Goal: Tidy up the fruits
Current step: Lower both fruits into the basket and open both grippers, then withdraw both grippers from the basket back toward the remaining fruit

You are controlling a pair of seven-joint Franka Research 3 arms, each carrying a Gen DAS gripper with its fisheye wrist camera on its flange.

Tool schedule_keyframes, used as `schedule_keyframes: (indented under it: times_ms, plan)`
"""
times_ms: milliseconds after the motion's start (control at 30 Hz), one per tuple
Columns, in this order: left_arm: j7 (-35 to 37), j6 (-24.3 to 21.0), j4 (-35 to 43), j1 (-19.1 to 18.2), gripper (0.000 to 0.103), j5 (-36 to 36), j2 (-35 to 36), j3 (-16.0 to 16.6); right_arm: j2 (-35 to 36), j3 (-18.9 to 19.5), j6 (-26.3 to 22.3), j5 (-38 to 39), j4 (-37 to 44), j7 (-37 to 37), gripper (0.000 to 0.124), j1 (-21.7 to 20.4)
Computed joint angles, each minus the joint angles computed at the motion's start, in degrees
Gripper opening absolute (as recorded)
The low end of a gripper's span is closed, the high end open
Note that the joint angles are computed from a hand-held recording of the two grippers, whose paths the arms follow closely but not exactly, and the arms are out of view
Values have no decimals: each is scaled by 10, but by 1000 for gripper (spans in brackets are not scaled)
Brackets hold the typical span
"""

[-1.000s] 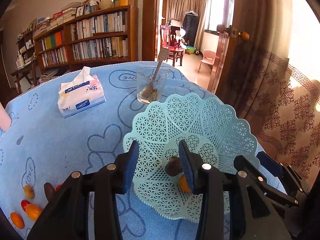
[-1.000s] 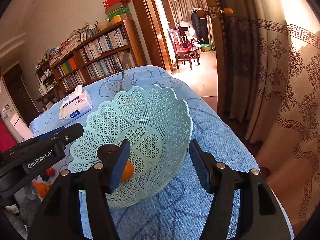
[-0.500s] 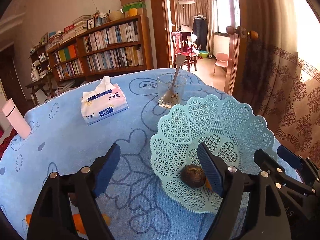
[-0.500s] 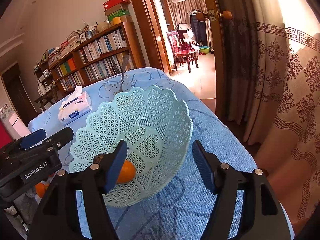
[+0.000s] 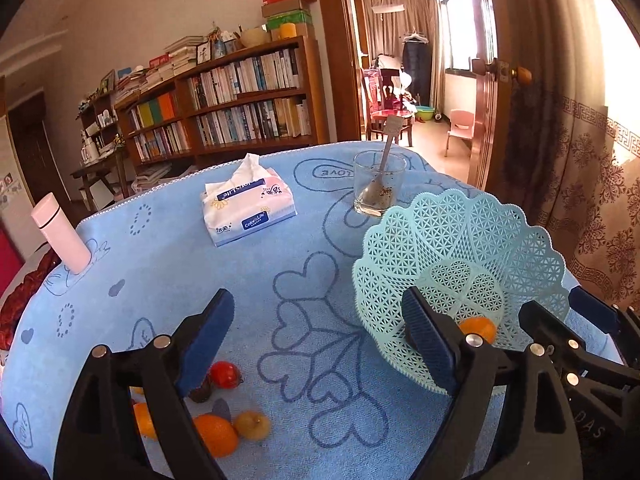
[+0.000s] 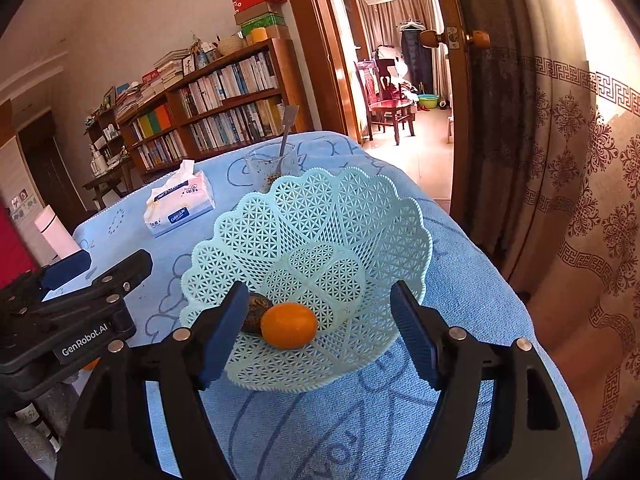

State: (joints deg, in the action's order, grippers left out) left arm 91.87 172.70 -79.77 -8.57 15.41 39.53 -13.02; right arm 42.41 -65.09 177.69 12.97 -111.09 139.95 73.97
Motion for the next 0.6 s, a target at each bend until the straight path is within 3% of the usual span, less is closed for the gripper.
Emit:
schedule_keyframes:
  times_ms: [267, 600]
  plan:
    - [-5, 12, -46, 29, 85, -8, -29, 2, -18, 31, -10, -26, 28, -6, 79, -16]
    - [-21, 29, -115, 74, 85, -9, -72, 22, -45, 130, -26, -89, 84, 3, 81, -93]
